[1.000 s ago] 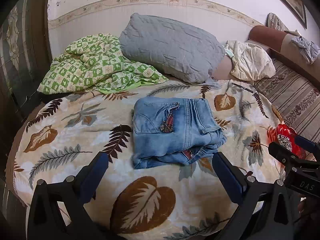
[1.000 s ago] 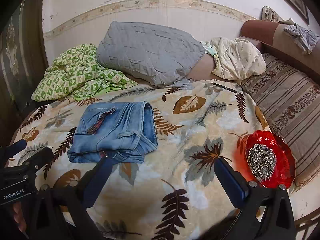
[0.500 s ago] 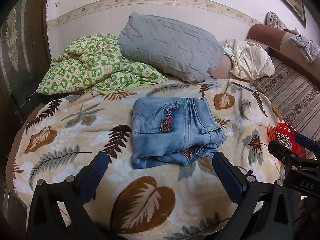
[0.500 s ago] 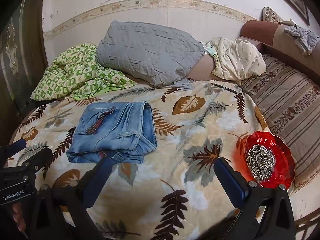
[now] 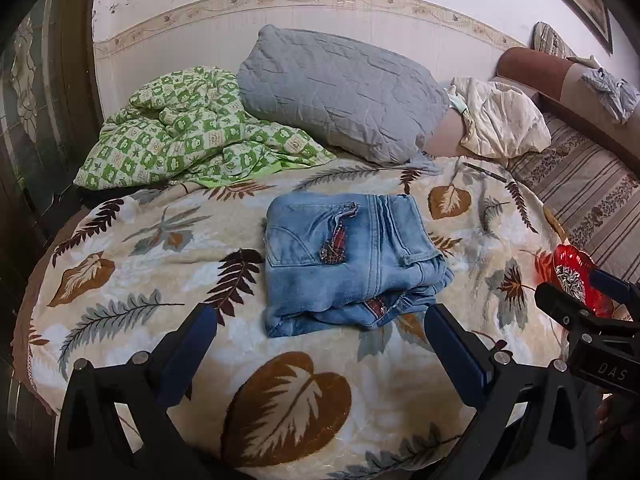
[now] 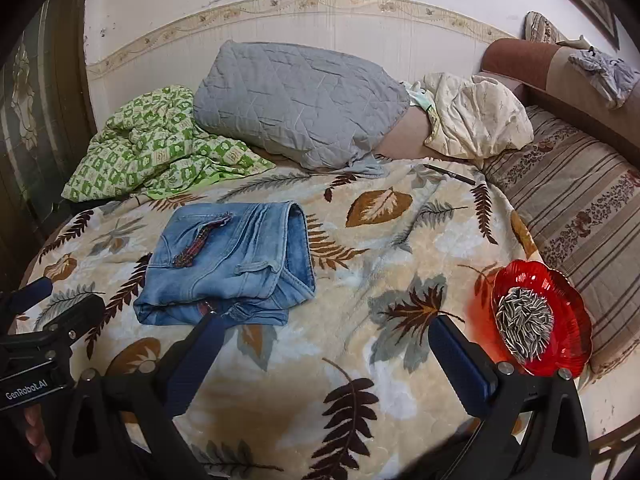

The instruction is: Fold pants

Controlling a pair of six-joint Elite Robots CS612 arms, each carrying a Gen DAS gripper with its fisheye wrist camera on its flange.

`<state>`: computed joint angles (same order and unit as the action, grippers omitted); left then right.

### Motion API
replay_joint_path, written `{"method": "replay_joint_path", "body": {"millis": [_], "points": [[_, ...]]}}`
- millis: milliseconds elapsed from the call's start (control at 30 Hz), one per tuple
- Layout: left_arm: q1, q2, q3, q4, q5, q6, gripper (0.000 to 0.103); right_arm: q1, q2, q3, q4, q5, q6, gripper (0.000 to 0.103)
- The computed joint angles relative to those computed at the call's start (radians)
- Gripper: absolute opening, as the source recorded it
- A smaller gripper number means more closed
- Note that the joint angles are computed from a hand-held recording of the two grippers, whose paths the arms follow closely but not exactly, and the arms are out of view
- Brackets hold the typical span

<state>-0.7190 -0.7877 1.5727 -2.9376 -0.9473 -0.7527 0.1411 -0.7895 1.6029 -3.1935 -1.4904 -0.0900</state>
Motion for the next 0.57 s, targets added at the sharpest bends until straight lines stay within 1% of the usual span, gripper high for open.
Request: {"method": "replay_joint_path", "body": {"millis": [467, 567], "points": [[0.0, 0.001, -0.001, -0.003, -0.003, 0.002, 0.103, 0.0, 0.002, 0.001, 0.0, 0.0, -0.001, 0.103], [-0.001, 0.002, 0.012, -0.047, 0.005, 0.01, 0.103, 0.002, 0.003, 0.004, -0.003, -0.002, 0.001, 0.103]]}}
